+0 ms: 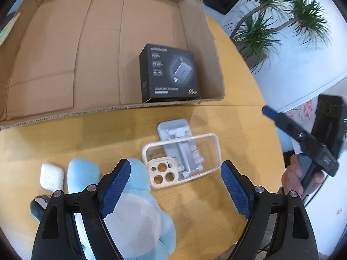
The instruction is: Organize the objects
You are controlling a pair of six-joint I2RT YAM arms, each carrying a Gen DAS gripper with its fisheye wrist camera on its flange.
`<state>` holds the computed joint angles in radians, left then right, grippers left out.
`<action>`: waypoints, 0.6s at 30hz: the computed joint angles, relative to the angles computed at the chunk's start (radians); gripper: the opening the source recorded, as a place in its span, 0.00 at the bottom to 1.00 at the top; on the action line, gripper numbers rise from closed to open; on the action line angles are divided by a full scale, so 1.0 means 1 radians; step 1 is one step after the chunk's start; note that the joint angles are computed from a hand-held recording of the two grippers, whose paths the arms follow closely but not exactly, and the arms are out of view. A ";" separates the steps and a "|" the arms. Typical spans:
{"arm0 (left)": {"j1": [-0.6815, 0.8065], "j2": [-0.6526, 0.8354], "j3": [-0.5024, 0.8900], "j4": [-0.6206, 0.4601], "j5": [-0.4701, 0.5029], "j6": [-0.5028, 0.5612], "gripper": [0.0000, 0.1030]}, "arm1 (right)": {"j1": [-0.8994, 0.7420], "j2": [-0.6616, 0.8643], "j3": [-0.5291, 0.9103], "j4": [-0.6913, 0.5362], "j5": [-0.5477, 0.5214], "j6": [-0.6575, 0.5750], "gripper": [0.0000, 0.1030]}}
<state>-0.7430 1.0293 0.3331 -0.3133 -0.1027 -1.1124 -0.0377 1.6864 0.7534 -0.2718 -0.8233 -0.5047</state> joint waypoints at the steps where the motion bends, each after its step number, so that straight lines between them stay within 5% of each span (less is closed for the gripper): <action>1: -0.001 0.012 -0.006 0.018 0.003 -0.009 0.83 | -0.027 0.072 0.024 -0.013 -0.011 -0.018 0.81; 9: 0.037 0.177 -0.038 0.192 0.072 -0.042 0.83 | -0.070 0.465 0.224 -0.141 -0.020 -0.055 0.62; 18: 0.114 0.272 -0.049 0.307 0.117 -0.002 0.83 | -0.020 0.516 0.249 -0.182 0.015 -0.090 0.52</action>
